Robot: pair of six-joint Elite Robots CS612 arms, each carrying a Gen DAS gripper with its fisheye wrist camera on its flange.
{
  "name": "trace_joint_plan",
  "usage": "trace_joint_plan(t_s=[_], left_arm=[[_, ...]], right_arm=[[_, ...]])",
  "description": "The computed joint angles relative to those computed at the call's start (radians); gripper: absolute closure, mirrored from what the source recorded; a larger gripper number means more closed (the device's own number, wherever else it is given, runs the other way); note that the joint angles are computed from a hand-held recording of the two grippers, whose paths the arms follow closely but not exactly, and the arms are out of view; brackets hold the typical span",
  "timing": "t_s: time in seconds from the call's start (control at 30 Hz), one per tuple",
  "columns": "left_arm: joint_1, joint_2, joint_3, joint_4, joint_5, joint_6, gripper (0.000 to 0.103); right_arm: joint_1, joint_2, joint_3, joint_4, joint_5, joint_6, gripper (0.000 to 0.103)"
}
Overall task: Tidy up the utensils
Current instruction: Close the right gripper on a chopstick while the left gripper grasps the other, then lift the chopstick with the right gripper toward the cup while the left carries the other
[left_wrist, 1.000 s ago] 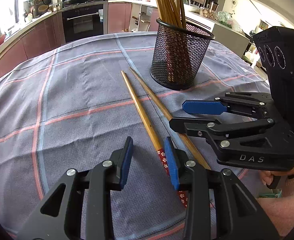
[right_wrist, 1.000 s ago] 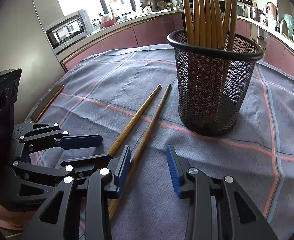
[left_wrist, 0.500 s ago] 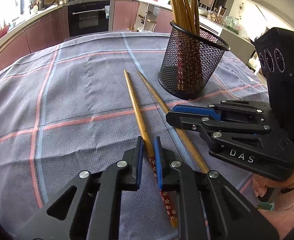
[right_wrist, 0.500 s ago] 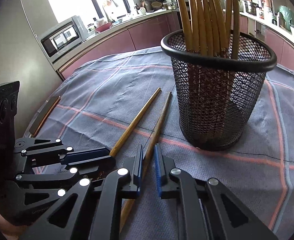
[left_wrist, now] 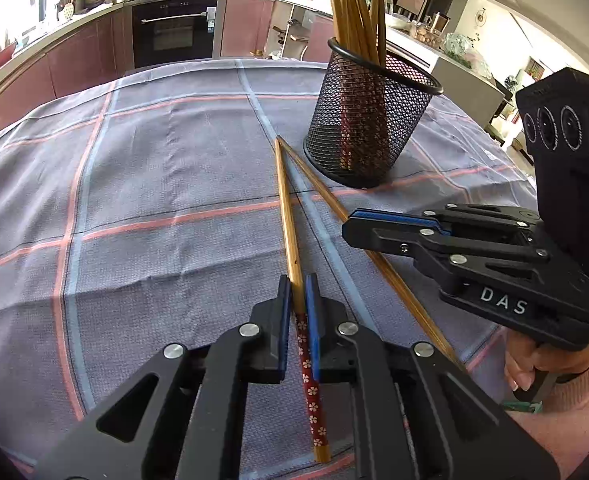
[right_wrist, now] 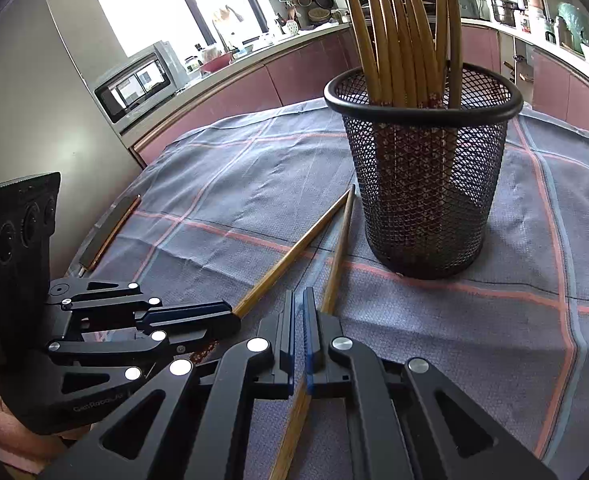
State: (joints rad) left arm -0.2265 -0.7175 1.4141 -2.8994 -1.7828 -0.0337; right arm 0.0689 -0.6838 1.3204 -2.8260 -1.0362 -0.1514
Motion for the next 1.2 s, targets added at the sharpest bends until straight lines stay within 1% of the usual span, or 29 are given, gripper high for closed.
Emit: trace_joint_plan(t_s=[0.07,0.13,0.17,0.2,0.23,0.3,0.4,0.47,0.5,0.6,0.77,0.97,1.03,1.1,1.2], left_arm=[[-0.001,0.002,-0.005,0.002,0.008,0.003,0.094],[-0.002,0.004,-0.011,0.005,0.016,0.005,0.091],[-0.002,0.006,-0.016,0.007,0.017,0.009,0.087],[-0.002,0.009,-0.022,0.013,0.019,0.012,0.084],[-0.002,0.012,-0.031,0.022,0.024,0.019,0.083],[-0.005,0.017,-0.040,0.028,0.034,0.037,0.083],[-0.011,0.024,-0.053,0.035,0.047,0.062,0.083],[-0.014,0.027,-0.060,0.037,0.058,0.066,0.084],[-0.016,0.029,-0.063,0.039,0.062,0.065,0.088],[-0.018,0.032,-0.068,0.039,0.072,0.049,0.094],[-0.015,0.031,-0.065,0.032,0.065,0.017,0.095],[-0.009,0.018,-0.046,0.002,0.049,0.007,0.095],[-0.008,0.012,-0.038,-0.011,0.041,0.005,0.095],[-0.006,0.007,-0.031,-0.016,0.026,0.011,0.095],[-0.008,0.001,-0.021,-0.012,0.019,0.023,0.095]], right_arm=[[0.001,0.001,0.000,-0.016,-0.014,0.008,0.094],[0.001,-0.001,0.002,-0.027,-0.031,0.011,0.093],[0.002,-0.001,0.001,-0.023,-0.042,0.009,0.092],[0.003,-0.001,-0.002,-0.010,-0.053,0.002,0.085],[0.005,0.001,-0.006,0.000,-0.065,-0.006,0.080],[0.011,0.005,-0.013,0.010,-0.092,-0.020,0.080],[0.018,0.007,-0.014,-0.006,-0.125,-0.030,0.082],[0.021,0.010,-0.017,-0.011,-0.137,-0.026,0.091],[0.019,0.012,-0.020,-0.010,-0.133,-0.017,0.093],[0.007,0.016,-0.025,-0.001,-0.090,0.017,0.095],[-0.002,0.008,-0.010,-0.026,-0.054,0.030,0.097],[-0.014,-0.006,0.010,-0.053,0.003,0.027,0.097],[-0.018,-0.008,0.010,-0.045,0.029,0.024,0.097],[-0.018,-0.009,0.009,-0.021,0.041,0.003,0.097],[-0.010,-0.011,0.006,0.015,0.021,-0.032,0.097]])
